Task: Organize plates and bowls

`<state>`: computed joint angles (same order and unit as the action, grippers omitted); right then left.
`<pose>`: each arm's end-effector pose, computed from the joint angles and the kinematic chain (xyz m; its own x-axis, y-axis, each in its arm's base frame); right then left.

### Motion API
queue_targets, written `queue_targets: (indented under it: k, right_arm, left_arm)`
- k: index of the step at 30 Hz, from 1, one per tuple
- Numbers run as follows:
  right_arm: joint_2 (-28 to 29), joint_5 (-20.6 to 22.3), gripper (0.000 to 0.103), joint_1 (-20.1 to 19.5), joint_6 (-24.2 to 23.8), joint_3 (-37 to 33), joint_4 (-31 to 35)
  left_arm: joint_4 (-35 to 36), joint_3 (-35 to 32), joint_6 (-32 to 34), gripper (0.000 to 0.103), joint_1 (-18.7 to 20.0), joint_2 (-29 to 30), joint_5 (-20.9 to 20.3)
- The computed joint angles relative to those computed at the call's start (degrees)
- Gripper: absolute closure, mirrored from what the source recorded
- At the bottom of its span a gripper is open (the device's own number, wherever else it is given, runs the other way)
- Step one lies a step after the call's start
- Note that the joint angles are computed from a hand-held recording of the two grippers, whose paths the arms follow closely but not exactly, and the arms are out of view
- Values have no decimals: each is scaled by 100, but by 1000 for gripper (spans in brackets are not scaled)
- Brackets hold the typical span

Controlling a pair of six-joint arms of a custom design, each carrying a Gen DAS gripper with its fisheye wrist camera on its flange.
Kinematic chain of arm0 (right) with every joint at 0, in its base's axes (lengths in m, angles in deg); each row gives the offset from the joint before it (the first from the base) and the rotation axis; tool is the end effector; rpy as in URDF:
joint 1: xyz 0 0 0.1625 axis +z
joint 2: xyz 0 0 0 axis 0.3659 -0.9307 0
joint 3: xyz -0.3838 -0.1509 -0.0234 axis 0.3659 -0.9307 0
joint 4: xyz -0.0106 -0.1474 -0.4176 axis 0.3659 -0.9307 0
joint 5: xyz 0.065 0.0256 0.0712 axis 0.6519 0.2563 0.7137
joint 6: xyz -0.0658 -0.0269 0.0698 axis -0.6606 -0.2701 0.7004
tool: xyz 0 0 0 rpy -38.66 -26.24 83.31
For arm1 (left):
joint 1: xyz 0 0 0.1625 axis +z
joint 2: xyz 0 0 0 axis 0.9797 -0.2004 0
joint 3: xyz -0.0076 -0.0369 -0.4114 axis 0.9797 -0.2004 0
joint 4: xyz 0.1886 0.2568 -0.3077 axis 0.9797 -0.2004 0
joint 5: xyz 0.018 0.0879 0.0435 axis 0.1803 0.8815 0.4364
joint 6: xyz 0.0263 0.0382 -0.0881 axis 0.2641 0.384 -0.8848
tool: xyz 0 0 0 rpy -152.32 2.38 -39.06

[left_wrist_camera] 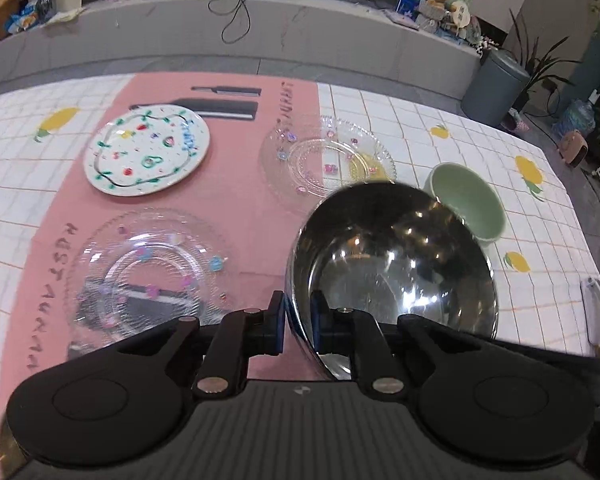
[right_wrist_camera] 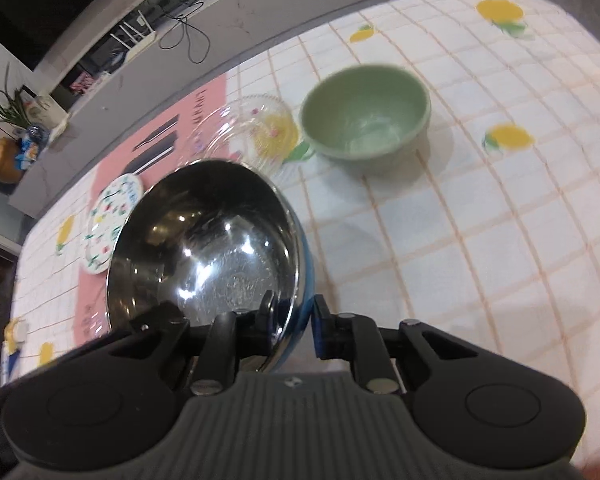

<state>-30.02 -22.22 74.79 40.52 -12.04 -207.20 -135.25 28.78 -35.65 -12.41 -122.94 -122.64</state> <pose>0.1857 -0.8091 0.0366 -0.9437 0.0906 0.3180 -0.0539 0.9067 -0.4183 -0.1251 -0.7884 0.1289 -0.7963 -0.1339 -0.5899 0.2381 0.8271 -0.5092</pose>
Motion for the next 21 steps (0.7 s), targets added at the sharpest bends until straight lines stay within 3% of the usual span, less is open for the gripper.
queue_targets:
  k: [4, 10, 21]
  right_arm:
    - [-304, 355, 86, 52, 99, 554, -252]
    - [-640, 456, 86, 318, 79, 1376, -838]
    - [-873, 580, 84, 858, -267, 1968, -957]
  left_arm:
    - [-493, 638, 231, 89, -130, -430, 134]
    - [-872, 1501, 319, 90, -259, -1162, 215]
    - [-1375, 2740, 95, 89, -388, -2392, 323]
